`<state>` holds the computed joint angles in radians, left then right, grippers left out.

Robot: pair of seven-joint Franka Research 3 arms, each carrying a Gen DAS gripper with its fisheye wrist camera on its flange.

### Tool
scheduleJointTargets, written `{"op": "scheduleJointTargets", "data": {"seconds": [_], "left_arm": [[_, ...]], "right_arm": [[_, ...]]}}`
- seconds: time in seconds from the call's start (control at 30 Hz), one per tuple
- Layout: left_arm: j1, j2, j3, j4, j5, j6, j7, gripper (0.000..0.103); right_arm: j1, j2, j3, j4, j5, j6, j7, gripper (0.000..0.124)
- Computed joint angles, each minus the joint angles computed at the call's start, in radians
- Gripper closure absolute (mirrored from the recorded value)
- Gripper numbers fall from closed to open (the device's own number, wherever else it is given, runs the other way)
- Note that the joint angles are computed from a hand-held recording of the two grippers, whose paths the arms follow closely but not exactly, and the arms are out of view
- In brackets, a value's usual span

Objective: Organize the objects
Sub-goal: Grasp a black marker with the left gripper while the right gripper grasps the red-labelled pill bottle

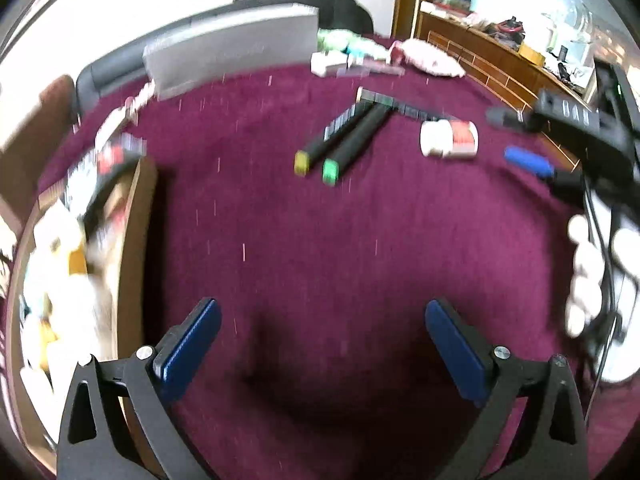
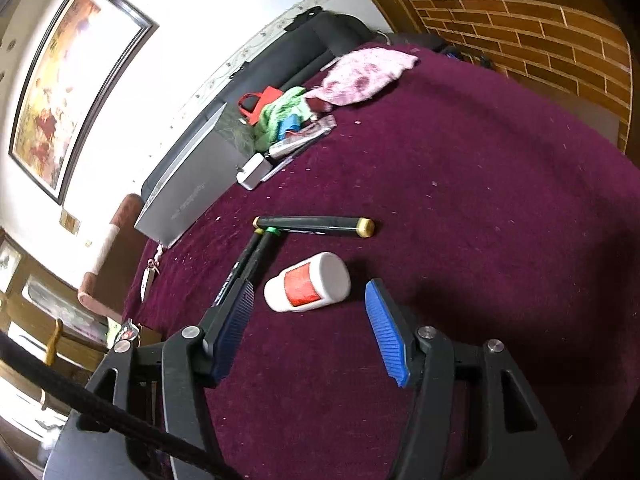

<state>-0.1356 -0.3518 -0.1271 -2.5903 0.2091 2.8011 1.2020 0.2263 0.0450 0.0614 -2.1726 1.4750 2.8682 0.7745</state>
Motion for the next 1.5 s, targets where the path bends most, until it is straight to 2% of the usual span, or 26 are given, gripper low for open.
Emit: {"op": "scheduleJointTargets", "data": {"seconds": [0.13,0.23,0.27,0.3,0.37,0.57,0.63,0.87,0.93,0.97,1.0,1.1,1.37,1.43,1.5], "left_arm": [[-0.038,0.128,0.035,0.126,-0.049,0.060,0.116,0.004],[-0.055,0.252,0.039,0.251,-0.120,0.051,0.238,0.013],[-0.049,0.274,0.030,0.276,-0.138,0.041,0.264,0.022],[-0.043,0.308,0.021,0.312,-0.156,0.029,0.294,0.036],[-0.023,0.384,0.000,0.397,-0.148,-0.024,0.313,0.048],[0.015,0.479,-0.026,0.496,-0.032,-0.071,0.242,0.052],[0.028,0.495,-0.037,0.513,-0.045,-0.090,0.259,0.053],[0.054,0.521,-0.065,0.539,-0.135,-0.085,0.318,0.053],[0.064,0.513,-0.076,0.528,-0.178,-0.074,0.349,0.073],[0.071,0.509,-0.085,0.526,-0.213,-0.080,0.376,0.088],[0.077,0.504,-0.092,0.525,-0.249,-0.090,0.401,0.092],[0.061,0.469,-0.078,0.482,-0.227,-0.075,0.380,0.092],[0.039,0.378,-0.062,0.379,-0.339,-0.077,0.440,0.092],[0.032,0.391,-0.055,0.394,-0.318,-0.081,0.408,0.091],[0.023,0.418,-0.051,0.423,-0.246,-0.091,0.342,0.087]], "right_arm": [[-0.014,-0.010,-0.011,-0.009,0.051,-0.008,-0.026,0.066],[-0.017,-0.017,-0.014,-0.014,0.082,0.006,-0.043,0.061],[-0.018,-0.018,-0.016,-0.014,0.092,0.004,-0.048,0.061],[-0.019,-0.017,-0.017,-0.013,0.094,0.002,-0.045,0.061],[-0.020,-0.014,-0.019,-0.012,0.078,-0.001,-0.026,0.061],[-0.030,-0.015,-0.023,-0.013,0.089,-0.030,-0.021,0.061],[-0.032,-0.016,-0.024,-0.015,0.089,-0.036,-0.015,0.059],[-0.033,-0.011,-0.023,-0.016,0.063,-0.034,0.018,0.059],[-0.033,-0.009,-0.023,-0.017,0.046,-0.036,0.033,0.059],[-0.033,-0.008,-0.022,-0.018,0.039,-0.035,0.040,0.059],[-0.033,-0.007,-0.022,-0.018,0.031,-0.035,0.047,0.059],[-0.034,-0.007,-0.021,-0.021,0.023,-0.030,0.055,0.059],[-0.034,-0.004,-0.019,-0.021,0.004,-0.032,0.071,0.059],[-0.034,-0.003,-0.019,-0.022,-0.001,-0.034,0.074,0.059],[-0.034,-0.003,-0.018,-0.021,-0.002,-0.034,0.070,0.059]]}}
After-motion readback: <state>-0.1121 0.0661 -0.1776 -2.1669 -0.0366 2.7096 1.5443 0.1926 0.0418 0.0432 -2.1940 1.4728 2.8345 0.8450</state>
